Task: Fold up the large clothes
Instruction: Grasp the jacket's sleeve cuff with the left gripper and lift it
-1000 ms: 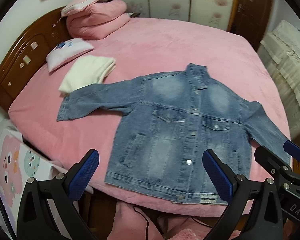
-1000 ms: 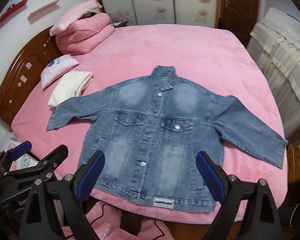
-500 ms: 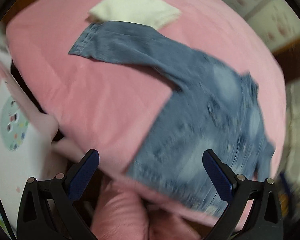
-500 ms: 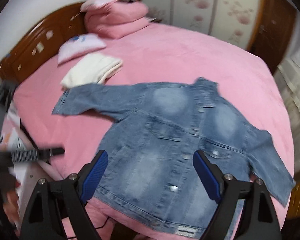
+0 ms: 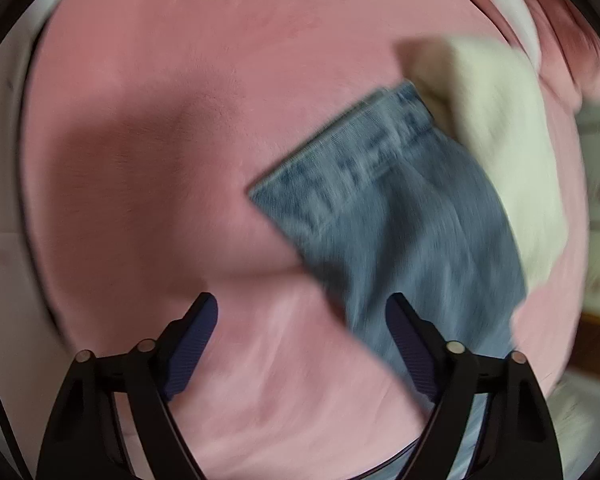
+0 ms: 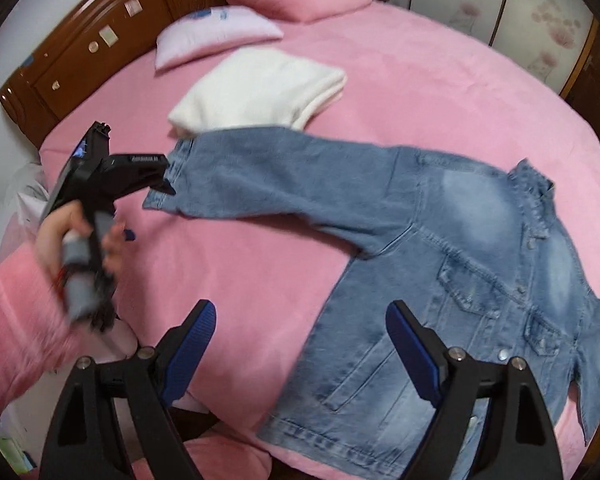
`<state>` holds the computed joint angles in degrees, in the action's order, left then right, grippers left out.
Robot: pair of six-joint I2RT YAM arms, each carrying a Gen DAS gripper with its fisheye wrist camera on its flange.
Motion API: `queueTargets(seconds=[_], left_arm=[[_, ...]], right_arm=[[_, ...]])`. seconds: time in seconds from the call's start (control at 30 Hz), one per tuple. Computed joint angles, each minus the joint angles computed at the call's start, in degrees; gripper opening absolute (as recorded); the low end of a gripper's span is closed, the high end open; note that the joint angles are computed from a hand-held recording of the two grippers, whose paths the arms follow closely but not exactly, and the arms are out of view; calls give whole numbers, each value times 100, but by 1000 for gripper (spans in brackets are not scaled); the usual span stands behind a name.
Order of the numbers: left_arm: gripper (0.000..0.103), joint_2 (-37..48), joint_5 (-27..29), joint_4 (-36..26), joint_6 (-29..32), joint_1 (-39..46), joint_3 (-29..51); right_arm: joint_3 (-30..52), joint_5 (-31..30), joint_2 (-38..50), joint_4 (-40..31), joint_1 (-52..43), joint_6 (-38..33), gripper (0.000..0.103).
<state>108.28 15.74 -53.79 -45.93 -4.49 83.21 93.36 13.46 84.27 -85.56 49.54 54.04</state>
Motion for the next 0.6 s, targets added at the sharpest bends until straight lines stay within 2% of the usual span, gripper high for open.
queueTargets(seconds=[0.07,0.1,0.13,0.2,0.27,0.3,0.47,0.6], left_arm=[[73,148,51,545,0,99,-151],[65,225,2,667,5,110,-142],[50,305,-55,743,-20,112,-108],[29,616,-262,595,-125,79,247],[22,699,-427,493,-206,-1,419],[15,678,-524,466,-198,-54,467],[12,201,-989,102,160,-572,889],[11,-108,-1601,-612,706,-1469,1764]], right_arm=[[-43,-156,74,7,-91,16,87],[-75,-217,101,-3,-176,17,87],[-136,-269,93,4,-287,4,87],[-198,-314,80,-34,-507,2,87],[-294,-326,31,-24,-732,21,87],[-368,-338,-24,-21,-866,21,87],[-676,-279,-276,-11,-1391,-122,87],[-968,-183,-797,38,-1797,-165,87]])
